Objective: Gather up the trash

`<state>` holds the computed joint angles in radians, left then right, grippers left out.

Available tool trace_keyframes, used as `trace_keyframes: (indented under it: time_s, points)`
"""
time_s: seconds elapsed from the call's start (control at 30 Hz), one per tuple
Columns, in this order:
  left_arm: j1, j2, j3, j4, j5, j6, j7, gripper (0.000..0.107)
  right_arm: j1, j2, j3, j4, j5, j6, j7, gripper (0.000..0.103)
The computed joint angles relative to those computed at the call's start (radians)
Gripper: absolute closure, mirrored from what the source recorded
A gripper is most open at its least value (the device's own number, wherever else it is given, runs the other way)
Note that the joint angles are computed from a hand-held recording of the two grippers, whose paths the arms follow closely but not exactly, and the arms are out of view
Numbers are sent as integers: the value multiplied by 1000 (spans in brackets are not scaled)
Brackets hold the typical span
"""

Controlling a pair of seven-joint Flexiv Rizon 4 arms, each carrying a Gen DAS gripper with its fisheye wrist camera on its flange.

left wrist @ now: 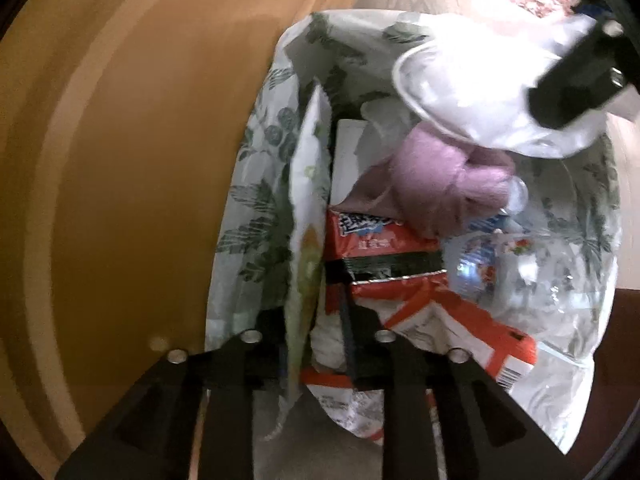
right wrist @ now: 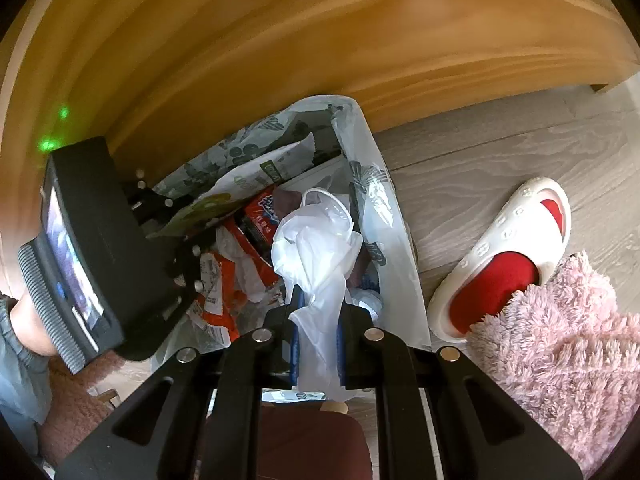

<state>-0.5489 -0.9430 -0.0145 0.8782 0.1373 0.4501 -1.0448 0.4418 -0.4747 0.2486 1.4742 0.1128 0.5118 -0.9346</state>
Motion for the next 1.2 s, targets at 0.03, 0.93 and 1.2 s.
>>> trace_keyframes:
  time_s: [0.03,0.93,1.2]
  points:
    - [3,12,-6,17,-2,12,8,77,1,0,0,0,-1,0,0,90]
    - [17,89,-2,144,33,69,-67,107,12,7,-2,2,-29,-1,-14,90]
    - [43,135,-12,195,-8,67,-92,106,16,8,-4,5,-38,-1,-20,90]
